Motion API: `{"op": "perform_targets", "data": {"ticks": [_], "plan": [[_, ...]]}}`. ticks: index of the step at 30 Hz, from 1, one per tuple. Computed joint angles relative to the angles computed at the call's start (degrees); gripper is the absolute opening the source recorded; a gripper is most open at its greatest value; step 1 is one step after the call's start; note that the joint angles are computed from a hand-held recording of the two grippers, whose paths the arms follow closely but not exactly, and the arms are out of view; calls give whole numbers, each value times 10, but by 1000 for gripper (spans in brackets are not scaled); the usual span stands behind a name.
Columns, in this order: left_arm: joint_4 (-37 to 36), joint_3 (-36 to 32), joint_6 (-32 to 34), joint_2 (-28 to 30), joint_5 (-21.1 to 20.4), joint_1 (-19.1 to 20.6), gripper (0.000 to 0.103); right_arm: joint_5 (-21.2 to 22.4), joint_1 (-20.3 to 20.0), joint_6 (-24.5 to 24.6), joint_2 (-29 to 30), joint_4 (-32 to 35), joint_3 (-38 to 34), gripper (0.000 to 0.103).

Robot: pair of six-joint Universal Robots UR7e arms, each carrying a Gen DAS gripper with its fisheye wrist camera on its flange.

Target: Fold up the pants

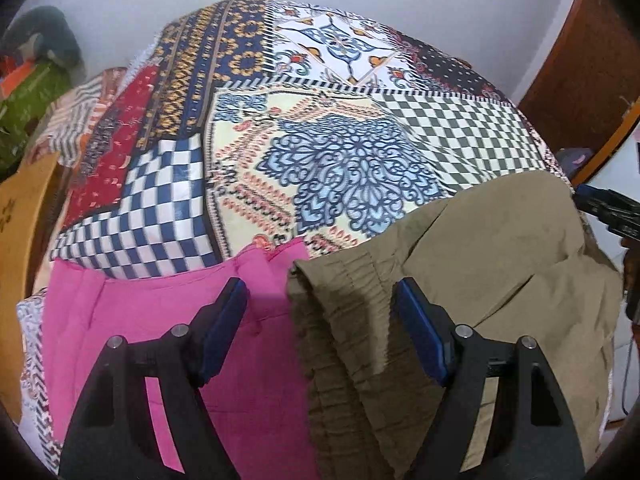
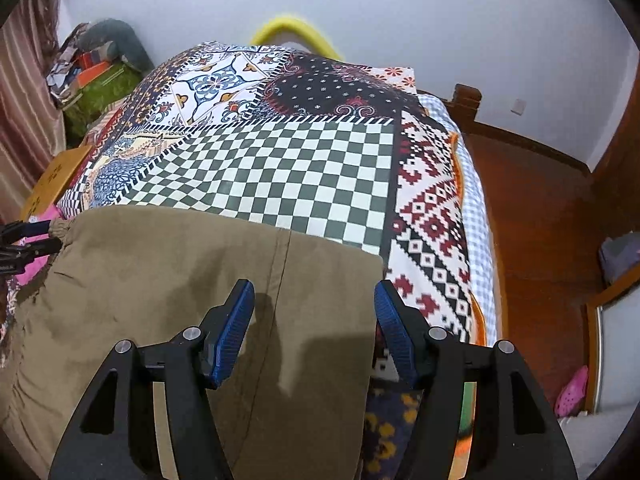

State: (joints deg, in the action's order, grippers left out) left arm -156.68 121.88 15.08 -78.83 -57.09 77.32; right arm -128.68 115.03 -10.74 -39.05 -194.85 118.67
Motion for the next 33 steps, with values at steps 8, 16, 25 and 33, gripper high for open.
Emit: {"op": "perform_targets", "data": {"ticks": [8, 16, 25, 33], "plan": [[26, -15, 12, 10, -33, 8, 59, -8, -20, 20, 5, 49, -27, 58], [5, -6, 43, 1, -44, 6, 41, 13, -34, 15, 13, 44, -23, 22], [-16, 10, 70, -27, -44, -10, 12, 18, -14, -27, 15, -53, -11, 13], [-15, 31, 52, -72, -55, -37, 10, 26, 16, -19, -15, -106, 20, 11]]}}
